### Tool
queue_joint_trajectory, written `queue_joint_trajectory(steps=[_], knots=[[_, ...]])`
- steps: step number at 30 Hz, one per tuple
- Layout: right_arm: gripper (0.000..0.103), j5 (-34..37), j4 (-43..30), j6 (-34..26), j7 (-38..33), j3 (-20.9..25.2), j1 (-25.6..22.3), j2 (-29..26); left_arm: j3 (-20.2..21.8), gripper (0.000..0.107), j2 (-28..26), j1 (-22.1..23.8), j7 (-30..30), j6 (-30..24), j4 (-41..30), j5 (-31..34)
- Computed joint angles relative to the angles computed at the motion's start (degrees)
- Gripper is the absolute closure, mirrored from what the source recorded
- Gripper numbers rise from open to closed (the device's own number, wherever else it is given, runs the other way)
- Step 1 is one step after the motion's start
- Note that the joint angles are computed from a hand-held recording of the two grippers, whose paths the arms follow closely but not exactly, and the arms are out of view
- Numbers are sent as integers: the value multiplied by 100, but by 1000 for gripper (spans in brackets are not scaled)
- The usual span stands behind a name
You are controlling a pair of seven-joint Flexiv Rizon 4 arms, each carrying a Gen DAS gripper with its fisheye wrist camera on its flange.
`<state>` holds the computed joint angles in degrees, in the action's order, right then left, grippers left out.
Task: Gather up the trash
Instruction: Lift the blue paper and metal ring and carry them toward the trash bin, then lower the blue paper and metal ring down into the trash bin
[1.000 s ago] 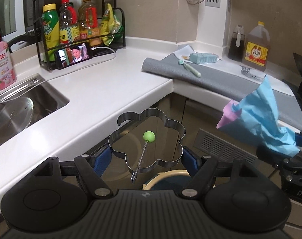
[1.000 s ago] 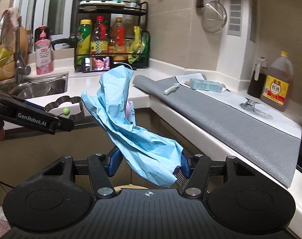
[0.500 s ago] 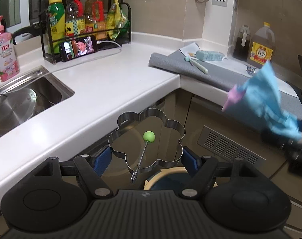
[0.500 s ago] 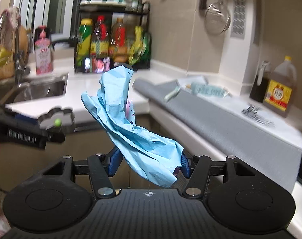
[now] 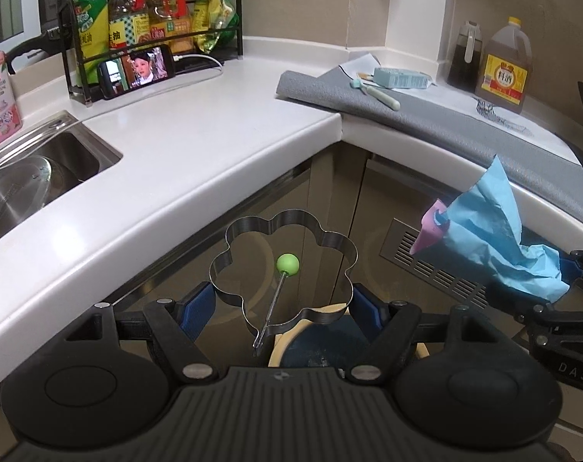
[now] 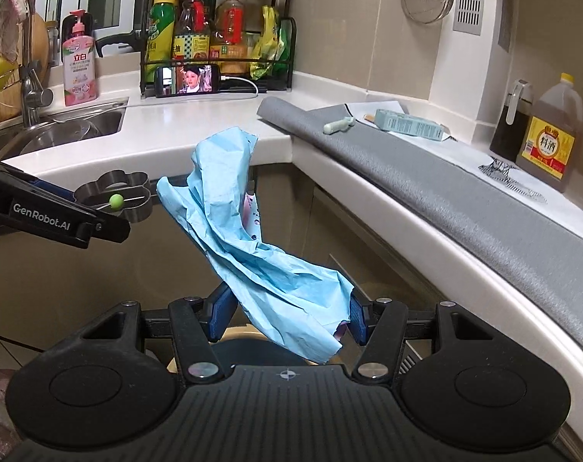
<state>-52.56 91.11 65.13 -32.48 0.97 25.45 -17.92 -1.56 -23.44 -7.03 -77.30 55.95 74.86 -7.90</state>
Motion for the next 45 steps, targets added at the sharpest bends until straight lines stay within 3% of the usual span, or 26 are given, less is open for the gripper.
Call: queue_joint_trajectory(steps=[26,45], knots=[[42,876,-199,-247,-692,117,26,-198,42,26,-262,-57,-143,-347,-295,162],[42,1625,-456,-621,-1008,139,30,-542,89,26,-921,-248,-175,-920,-1066,420]])
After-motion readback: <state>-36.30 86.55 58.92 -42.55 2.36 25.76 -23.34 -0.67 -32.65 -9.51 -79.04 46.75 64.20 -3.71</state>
